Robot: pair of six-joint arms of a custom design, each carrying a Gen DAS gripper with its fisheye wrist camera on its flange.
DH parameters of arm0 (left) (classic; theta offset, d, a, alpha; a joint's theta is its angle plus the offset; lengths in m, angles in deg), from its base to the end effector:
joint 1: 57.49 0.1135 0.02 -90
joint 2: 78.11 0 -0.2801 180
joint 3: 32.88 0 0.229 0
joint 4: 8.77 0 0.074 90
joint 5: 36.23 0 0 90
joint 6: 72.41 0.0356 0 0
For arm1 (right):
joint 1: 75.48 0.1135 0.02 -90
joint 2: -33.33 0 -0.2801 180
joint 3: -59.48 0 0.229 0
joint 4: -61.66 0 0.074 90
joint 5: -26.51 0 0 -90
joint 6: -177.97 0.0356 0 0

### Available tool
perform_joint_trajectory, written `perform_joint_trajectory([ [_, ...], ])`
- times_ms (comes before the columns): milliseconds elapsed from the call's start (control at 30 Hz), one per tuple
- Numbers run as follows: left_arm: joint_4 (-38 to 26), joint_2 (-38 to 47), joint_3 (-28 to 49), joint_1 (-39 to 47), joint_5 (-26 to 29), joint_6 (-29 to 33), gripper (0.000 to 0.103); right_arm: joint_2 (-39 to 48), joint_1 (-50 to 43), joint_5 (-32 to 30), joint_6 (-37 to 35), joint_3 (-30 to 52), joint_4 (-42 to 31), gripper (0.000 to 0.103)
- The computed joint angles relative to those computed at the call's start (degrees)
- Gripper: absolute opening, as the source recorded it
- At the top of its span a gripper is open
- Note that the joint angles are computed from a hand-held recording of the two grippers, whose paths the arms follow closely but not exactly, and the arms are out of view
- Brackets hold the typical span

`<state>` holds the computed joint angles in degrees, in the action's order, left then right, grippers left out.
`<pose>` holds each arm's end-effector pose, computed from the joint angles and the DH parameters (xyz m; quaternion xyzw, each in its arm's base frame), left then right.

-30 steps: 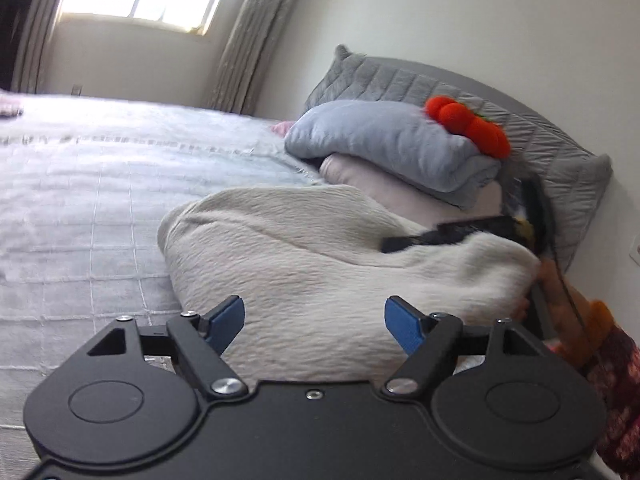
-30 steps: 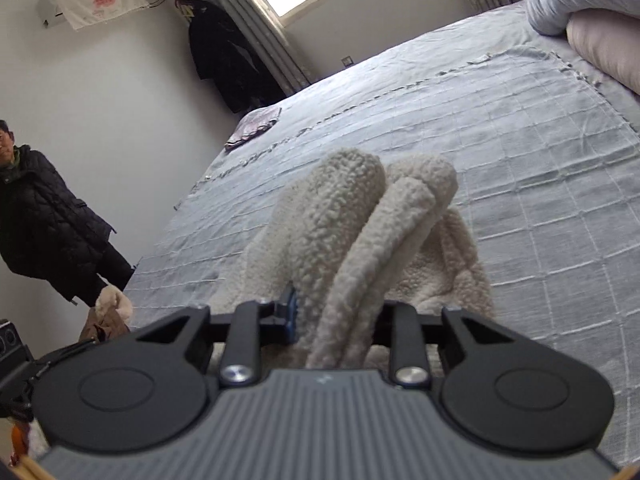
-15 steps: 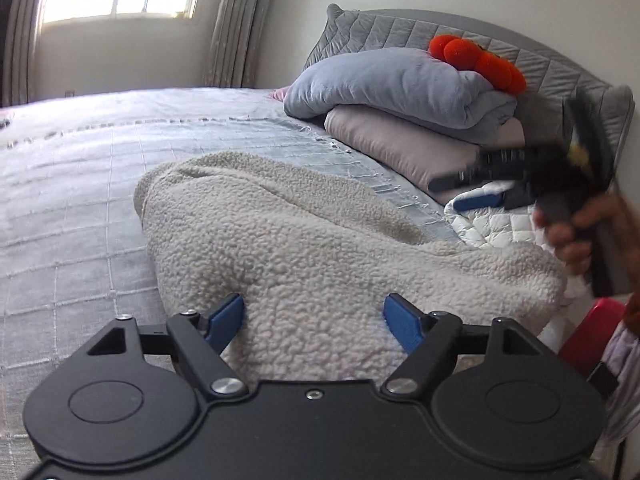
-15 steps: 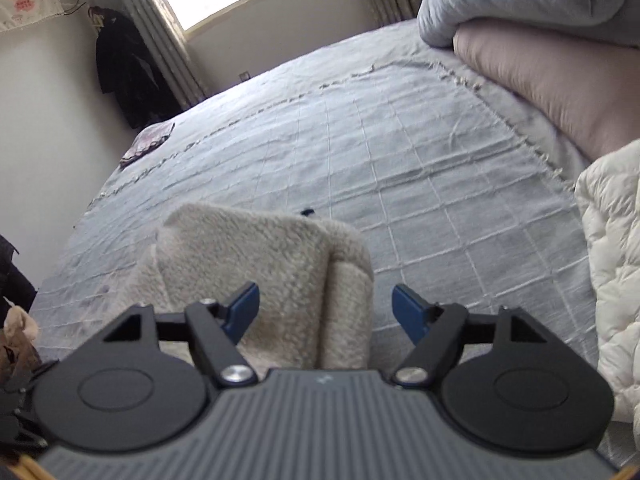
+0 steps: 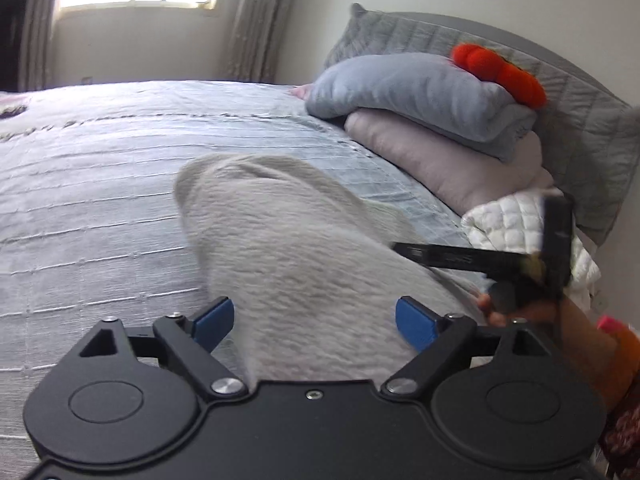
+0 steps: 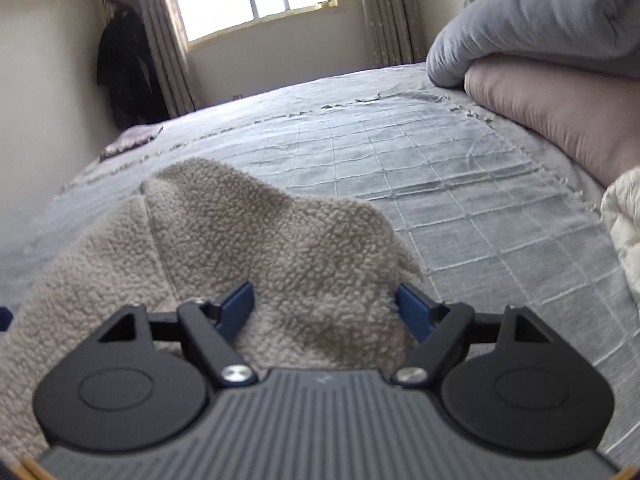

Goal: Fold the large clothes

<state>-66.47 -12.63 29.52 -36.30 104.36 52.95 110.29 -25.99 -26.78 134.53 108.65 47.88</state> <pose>0.1774 0.0393 0.2717 0.2149 0.8549 -0.2561 0.3967 0.1695 0.1657 0.2116 0.1070 0.8686 0.0973 0.4739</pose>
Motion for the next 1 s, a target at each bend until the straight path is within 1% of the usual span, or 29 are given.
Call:
perform_joint_trajectory([
  [33, -0.10, 2.15, 1.29, -0.06, -0.23, -1.16, 0.088, -2.17, -0.54, -1.26, 1.49, -1.47, 0.08, 0.082],
  [133, -4.18, 10.27, 5.81, -0.01, 0.65, -3.07, 0.089, -6.22, -0.31, -2.71, 2.85, -2.56, -3.31, 0.089],
  [200, -6.54, 14.90, 8.02, 0.03, 1.27, -4.05, 0.096, -8.05, -0.63, -4.79, 2.84, -2.68, -5.75, 0.090],
  [233, -6.84, 16.49, 8.51, -0.30, 1.45, -4.80, 0.101, -9.28, -1.40, -6.75, 2.76, -3.16, -6.25, 0.090],
  [267, -7.25, 18.09, 8.89, -0.50, 1.95, -4.97, 0.102, -10.44, -2.93, -9.69, 2.56, -3.80, -6.28, 0.091],
  [300, -8.11, 19.66, 9.43, -1.19, 2.72, -6.02, 0.103, -11.72, -5.16, -13.77, 2.77, -4.36, -6.52, 0.091],
  [333, -10.42, 22.58, 10.73, -1.14, 3.97, -5.87, 0.103, -12.79, -8.11, -18.38, 3.08, -5.03, -6.35, 0.092],
  [433, -21.59, 33.65, 16.39, -0.26, 7.76, -3.16, 0.103, -14.63, -20.83, -38.11, 4.45, -7.59, -5.17, 0.095],
  [467, -22.95, 35.79, 17.04, -0.08, 8.77, -3.04, 0.103, -14.11, -24.76, -44.29, 4.81, -8.48, -4.14, 0.095],
  [500, -23.18, 36.59, 17.04, 0.10, 9.47, -2.67, 0.103, -13.17, -28.94, -51.55, 6.01, -10.22, -1.53, 0.095],
  [533, -23.10, 36.87, 16.76, 0.14, 10.14, -1.88, 0.103, -11.41, -32.27, -57.30, 6.68, -11.94, 2.07, 0.095],
  [600, -22.81, 36.75, 15.99, 0.18, 11.32, -1.02, 0.102, -6.30, -36.37, -65.07, 8.41, -15.46, 11.43, 0.094],
  [633, -22.01, 36.10, 15.41, 0.19, 11.59, -1.36, 0.100, -3.46, -37.22, -67.26, 9.81, -17.23, 17.11, 0.093],
  [667, -22.03, 35.64, 15.12, 0.48, 11.99, -1.04, 0.094, -1.65, -37.08, -67.85, 10.75, -18.55, 21.64, 0.087],
  [700, -22.42, 35.00, 15.10, 1.09, 12.25, -0.37, 0.091, -0.51, -36.11, -67.29, 11.07, -19.62, 25.76, 0.082],
  [733, -24.12, 34.47, 15.68, 2.12, 12.14, 1.70, 0.085, -0.36, -34.83, -66.11, 11.33, -19.89, 27.42, 0.080],
  [833, -29.07, 33.92, 18.27, 4.29, 11.78, 9.16, 0.076, -3.20, -30.28, -60.95, 9.59, -17.25, 22.94, 0.075],
  [933, -33.60, 37.36, 22.02, 6.31, 11.77, 13.36, 0.075, -3.63, -25.39, -55.75, 9.10, -12.12, 17.65, 0.074],
  [1000, -35.34, 39.92, 24.27, 8.41, 12.43, 14.91, 0.075, -1.15, -22.53, -53.20, 9.31, -7.83, 15.92, 0.073],
])
